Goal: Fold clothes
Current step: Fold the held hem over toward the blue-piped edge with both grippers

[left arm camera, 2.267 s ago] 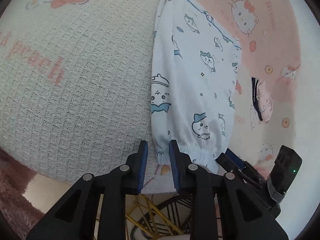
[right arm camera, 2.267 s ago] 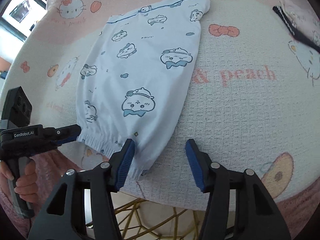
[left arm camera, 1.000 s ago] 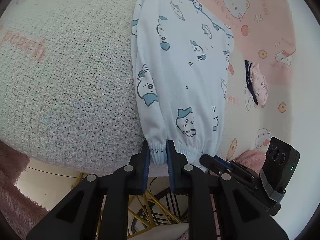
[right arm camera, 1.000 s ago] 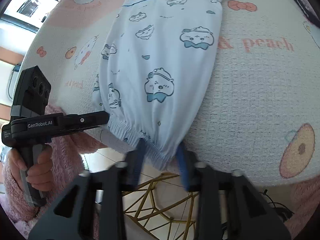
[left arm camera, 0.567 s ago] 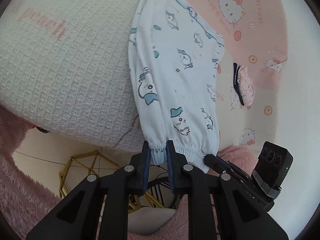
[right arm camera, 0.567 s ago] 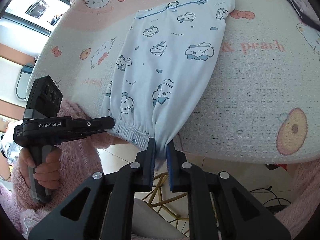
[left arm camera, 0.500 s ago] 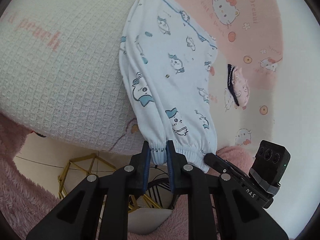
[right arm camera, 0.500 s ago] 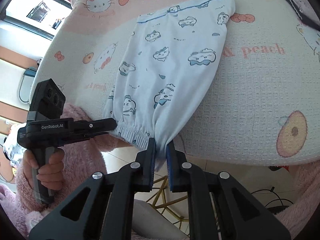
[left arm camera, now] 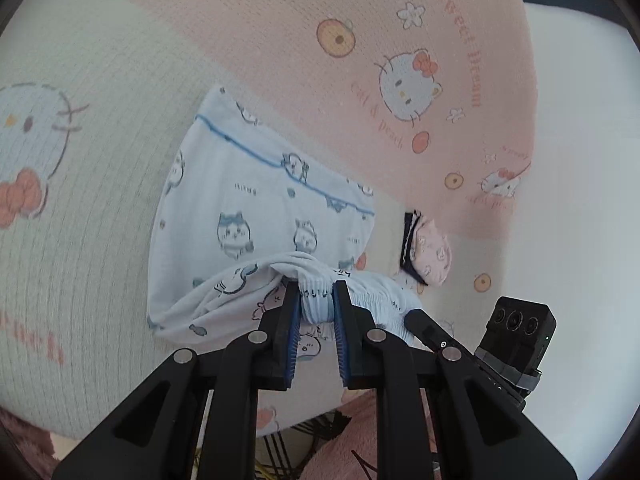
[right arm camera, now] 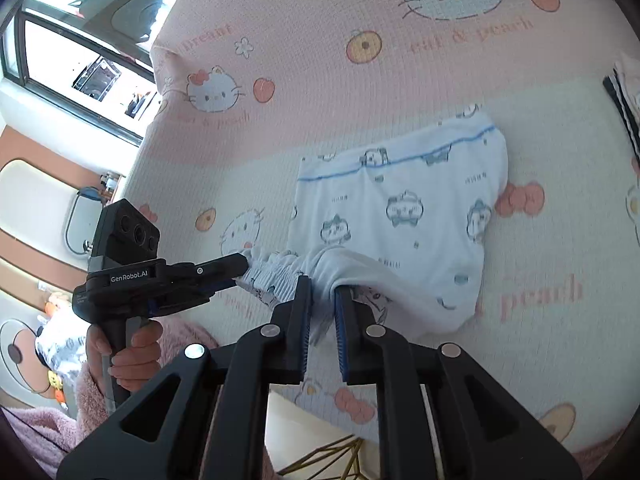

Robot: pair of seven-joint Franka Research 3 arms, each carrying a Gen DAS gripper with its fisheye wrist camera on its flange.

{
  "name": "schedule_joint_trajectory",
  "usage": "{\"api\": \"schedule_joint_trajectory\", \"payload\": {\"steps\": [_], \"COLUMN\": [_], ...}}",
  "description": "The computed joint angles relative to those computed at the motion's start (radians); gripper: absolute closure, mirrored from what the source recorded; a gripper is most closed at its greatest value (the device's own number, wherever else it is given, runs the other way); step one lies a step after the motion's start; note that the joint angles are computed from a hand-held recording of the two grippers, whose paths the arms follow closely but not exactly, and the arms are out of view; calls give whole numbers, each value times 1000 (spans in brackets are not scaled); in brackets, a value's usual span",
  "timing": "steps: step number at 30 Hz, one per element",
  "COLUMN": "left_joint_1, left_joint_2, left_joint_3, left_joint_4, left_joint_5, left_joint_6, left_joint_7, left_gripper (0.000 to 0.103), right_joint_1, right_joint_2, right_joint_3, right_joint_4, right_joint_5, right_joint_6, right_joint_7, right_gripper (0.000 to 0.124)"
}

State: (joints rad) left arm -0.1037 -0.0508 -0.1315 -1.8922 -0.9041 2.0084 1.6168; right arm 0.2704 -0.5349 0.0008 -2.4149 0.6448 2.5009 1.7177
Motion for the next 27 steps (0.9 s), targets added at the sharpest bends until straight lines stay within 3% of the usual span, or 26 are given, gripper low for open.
{"api": "schedule_joint_trajectory", "payload": {"steps": [5,7,8,9,10,13,16,21,23,24,26,27], "left_joint_1": [21,39,39,38,35,46,25,-6,-14,-14,-9,-11], "left_joint_2": [218,294,301,305,310,254,231,222,227,231,222,207], "left_joint_3": [-33,-55,-62,-67,-71,-96,-103,-108,-107,-108,-105,-103], "left_joint_4": [190,255,260,263,265,189,157,132,134,136,127,113], "left_joint_5": [47,72,113,157,201,233,333,418,434,430,417,430], "left_joint_6": [-7,-22,3,29,55,152,166,182,187,187,205,235], "left_joint_7": [0,-8,-18,-29,-41,88,162,182,160,149,128,128], "left_gripper": [86,78,74,62,53,53,53,53,66,84,88,91], "right_joint_1": [-21,-50,-59,-66,-73,-91,-118,-105,-96,-90,-81,-84], "right_joint_2": [179,250,283,302,316,337,293,321,339,346,357,354], "right_joint_3": [-46,-33,-31,-30,-29,-21,20,43,52,50,47,53], "right_joint_4": [123,166,186,198,207,216,171,186,189,186,182,180], "right_joint_5": [26,-13,-24,-27,-29,-49,-190,-349,-387,-379,-367,-391], "right_joint_6": [10,0,-4,-9,-13,-3,59,-32,-48,-45,-39,-27], "right_joint_7": [-56,-35,-36,-39,-42,-47,-2,-48,-52,-58,-60,-37], "right_gripper": [111,111,106,101,87,75,70,68,68,70,107,107]}}
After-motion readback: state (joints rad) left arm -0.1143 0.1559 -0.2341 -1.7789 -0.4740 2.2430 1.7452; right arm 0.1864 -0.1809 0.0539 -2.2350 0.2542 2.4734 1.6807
